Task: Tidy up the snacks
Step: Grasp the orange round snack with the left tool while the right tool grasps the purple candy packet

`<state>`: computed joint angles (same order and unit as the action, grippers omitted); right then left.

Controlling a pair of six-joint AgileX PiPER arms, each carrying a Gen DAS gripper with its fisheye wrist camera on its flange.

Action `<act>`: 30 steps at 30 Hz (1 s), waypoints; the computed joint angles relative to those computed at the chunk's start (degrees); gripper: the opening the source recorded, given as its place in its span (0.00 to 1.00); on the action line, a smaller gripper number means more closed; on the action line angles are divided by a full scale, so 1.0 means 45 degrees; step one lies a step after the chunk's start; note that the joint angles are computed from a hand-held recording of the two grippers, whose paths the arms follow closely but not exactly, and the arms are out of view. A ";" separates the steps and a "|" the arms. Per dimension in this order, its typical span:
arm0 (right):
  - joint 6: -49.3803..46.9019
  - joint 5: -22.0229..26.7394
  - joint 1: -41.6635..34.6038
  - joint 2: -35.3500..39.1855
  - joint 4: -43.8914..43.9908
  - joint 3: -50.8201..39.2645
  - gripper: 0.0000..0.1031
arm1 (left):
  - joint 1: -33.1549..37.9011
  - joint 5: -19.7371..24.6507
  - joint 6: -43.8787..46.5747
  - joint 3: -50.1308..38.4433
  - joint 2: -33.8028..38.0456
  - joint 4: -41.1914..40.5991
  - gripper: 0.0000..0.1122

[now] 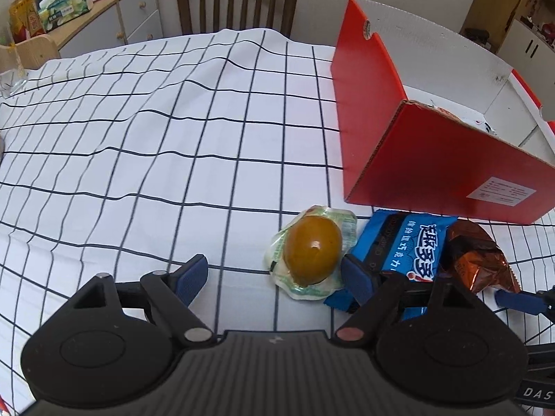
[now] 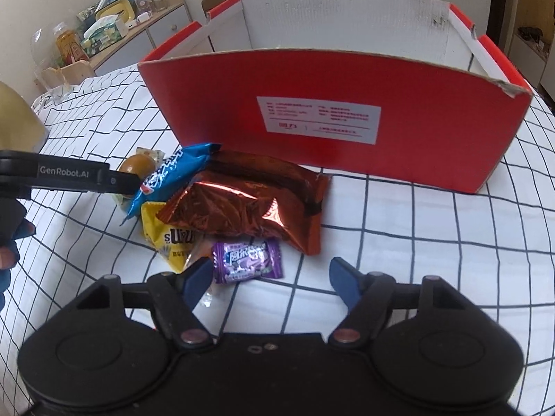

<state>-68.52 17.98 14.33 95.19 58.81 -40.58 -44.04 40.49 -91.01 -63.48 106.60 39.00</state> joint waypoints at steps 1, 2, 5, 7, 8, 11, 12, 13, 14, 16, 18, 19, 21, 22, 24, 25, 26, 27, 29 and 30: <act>-0.0006 0.0003 0.0049 -0.0006 -0.0007 -0.0013 0.70 | 0.0036 -0.0073 0.0047 0.0003 0.0017 -0.0033 0.75; -0.0052 0.0060 0.0067 0.0012 0.0050 -0.0048 0.68 | 0.0082 -0.0151 0.0049 0.0016 0.0025 -0.0046 0.75; -0.0215 0.0101 0.0123 0.0008 0.0257 -0.0040 0.63 | 0.0254 -0.0388 0.0056 0.0072 0.0024 -0.0102 0.75; -0.0456 0.0225 0.0132 0.0016 0.0458 -0.0030 0.60 | 0.0403 -0.0686 0.0115 0.0165 -0.0016 -0.0201 0.74; -0.0554 0.0263 0.0145 0.0003 0.0519 -0.0010 0.59 | 0.0472 -0.0833 0.0136 0.0215 -0.0035 -0.0257 0.74; -0.0815 0.0453 0.0146 -0.0076 0.0689 0.0066 0.54 | 0.0679 -0.1342 0.0035 0.0464 -0.0143 -0.0345 0.74; -0.0907 0.0623 0.0088 -0.0089 0.0719 0.0073 0.53 | 0.0733 -0.1541 -0.0001 0.0560 -0.0188 -0.0350 0.74; -0.0914 0.0661 0.0129 -0.0102 0.0734 0.0076 0.51 | 0.0769 -0.1696 -0.0023 0.0636 -0.0224 -0.0339 0.72; -0.1006 0.0708 0.0123 -0.0125 0.0819 0.0107 0.48 | 0.0756 -0.1741 -0.0058 0.0670 -0.0248 -0.0296 0.71; -0.1048 0.0831 0.0087 -0.0107 0.0906 0.0084 0.45 | 0.0756 -0.1795 0.0019 0.0671 -0.0271 -0.0331 0.69; -0.0903 0.0816 0.0053 -0.0091 0.0843 0.0047 0.40 | 0.0808 -0.2012 0.0126 0.0732 -0.0352 -0.0404 0.58; -0.0780 0.0765 0.0060 -0.0077 0.0766 0.0014 0.35 | 0.0862 -0.2189 0.0245 0.0780 -0.0408 -0.0524 0.55; -0.0578 0.0811 -0.0017 -0.0038 0.0596 -0.0064 0.30 | 0.0934 -0.2462 0.0433 0.0828 -0.0460 -0.0763 0.45; -0.0456 0.0761 0.0005 -0.0049 0.0443 -0.0074 0.27 | 0.0894 -0.2383 0.0430 0.0773 -0.0441 -0.0772 0.45; -0.0271 0.0524 0.0189 -0.0109 0.0117 -0.0037 0.26 | 0.0747 -0.2100 0.0382 0.0620 -0.0354 -0.0671 0.44; -0.0092 0.0334 0.0335 -0.0164 -0.0132 -0.0006 0.25 | 0.0652 -0.1963 0.0316 0.0572 -0.0340 -0.0567 0.43; 0.0104 0.0142 0.0496 -0.0226 -0.0395 0.0045 0.22 | 0.0577 -0.1832 0.0304 0.0534 -0.0332 -0.0497 0.43; 0.0098 0.0081 0.0569 -0.0284 -0.0473 0.0097 0.20 | 0.0501 -0.1686 0.0280 0.0503 -0.0332 -0.0433 0.42; 0.0120 -0.0088 0.0712 -0.0404 -0.0546 0.0195 0.15 | 0.0347 -0.1417 0.0140 0.0530 -0.0388 -0.0287 0.41; 0.0040 -0.0051 0.0648 -0.0441 -0.0532 0.0229 0.15 | 0.0283 -0.1347 0.0052 0.0611 -0.0463 -0.0225 0.40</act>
